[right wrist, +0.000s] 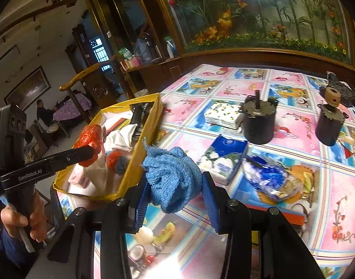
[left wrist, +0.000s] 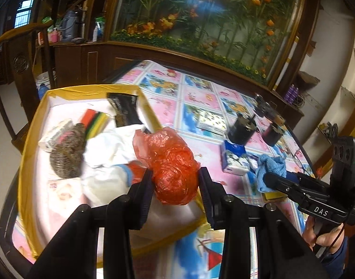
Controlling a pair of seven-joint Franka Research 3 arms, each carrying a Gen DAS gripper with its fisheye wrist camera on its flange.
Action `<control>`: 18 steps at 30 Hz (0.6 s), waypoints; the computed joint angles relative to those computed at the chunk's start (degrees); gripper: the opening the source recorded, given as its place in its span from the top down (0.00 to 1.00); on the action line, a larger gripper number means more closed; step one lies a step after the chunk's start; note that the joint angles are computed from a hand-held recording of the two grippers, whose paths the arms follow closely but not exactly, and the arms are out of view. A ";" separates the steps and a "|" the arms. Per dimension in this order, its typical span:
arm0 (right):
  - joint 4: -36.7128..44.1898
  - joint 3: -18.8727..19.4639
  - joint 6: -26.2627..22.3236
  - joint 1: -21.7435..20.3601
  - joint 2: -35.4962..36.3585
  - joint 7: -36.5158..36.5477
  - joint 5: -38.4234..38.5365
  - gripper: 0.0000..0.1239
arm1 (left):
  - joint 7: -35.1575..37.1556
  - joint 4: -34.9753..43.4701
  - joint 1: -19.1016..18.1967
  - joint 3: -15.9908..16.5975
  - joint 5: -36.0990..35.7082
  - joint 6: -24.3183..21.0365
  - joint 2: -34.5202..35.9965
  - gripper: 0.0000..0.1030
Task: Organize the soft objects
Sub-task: 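Carry the red bag and blue knit cloth into the box and open both grippers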
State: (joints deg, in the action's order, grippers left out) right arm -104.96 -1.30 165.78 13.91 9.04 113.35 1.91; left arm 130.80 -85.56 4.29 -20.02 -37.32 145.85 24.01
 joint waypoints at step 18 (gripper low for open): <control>36.33 0.99 -20.03 2.74 20.45 -5.12 2.51 0.62 | -11.56 21.12 2.49 2.39 10.44 -6.82 13.63 0.64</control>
